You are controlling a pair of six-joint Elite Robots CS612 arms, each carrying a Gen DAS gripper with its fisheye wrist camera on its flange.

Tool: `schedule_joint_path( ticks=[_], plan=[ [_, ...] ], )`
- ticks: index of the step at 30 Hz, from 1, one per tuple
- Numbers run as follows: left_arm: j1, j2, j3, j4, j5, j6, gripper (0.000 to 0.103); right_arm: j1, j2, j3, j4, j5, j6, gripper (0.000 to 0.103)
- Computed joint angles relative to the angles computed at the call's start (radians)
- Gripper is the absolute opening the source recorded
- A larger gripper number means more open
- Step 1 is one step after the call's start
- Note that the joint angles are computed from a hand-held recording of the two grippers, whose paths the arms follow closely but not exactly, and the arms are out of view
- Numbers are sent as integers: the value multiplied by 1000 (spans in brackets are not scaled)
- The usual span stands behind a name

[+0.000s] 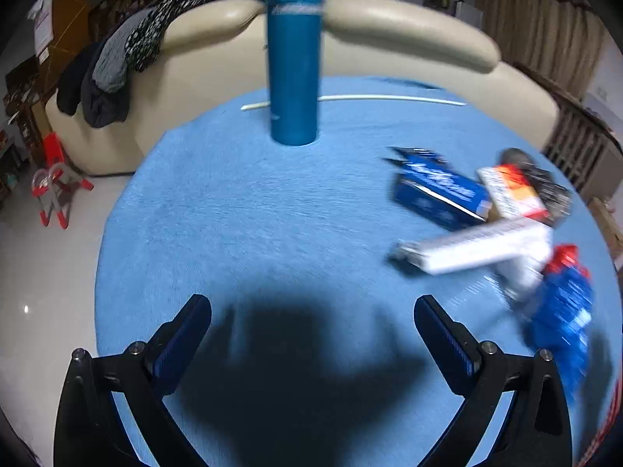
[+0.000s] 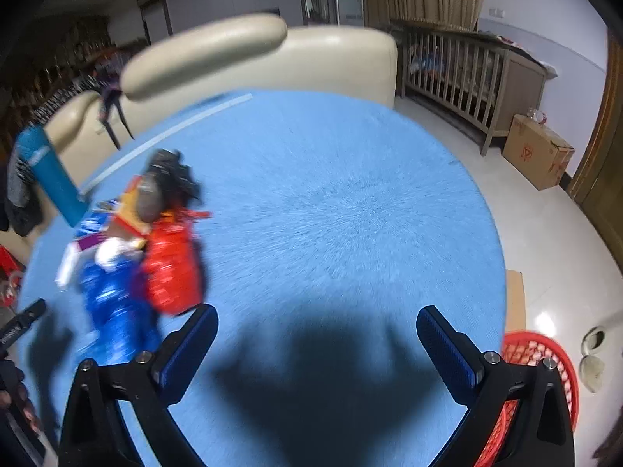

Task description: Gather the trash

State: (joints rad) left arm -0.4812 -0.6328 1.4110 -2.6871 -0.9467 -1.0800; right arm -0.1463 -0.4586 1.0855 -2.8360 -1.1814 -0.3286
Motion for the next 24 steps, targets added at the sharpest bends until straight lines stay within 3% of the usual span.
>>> schedule_joint_path(
  ticks=[5,14,21,24],
  plan=[
    [-42,-15,20,-8,29,31,103,-34,-87,156,-79,131,36,103],
    [-101,-55,69,-16,20,26,103,-77,-179,348,-207,257,59,103],
    [-131,-72,94,-29,77,32,103,-93,-172,378,-286,260,160,103],
    [-137,-69,93,-43,89,43,103,-95,-173,384,-271,264,147,103]
  ],
)
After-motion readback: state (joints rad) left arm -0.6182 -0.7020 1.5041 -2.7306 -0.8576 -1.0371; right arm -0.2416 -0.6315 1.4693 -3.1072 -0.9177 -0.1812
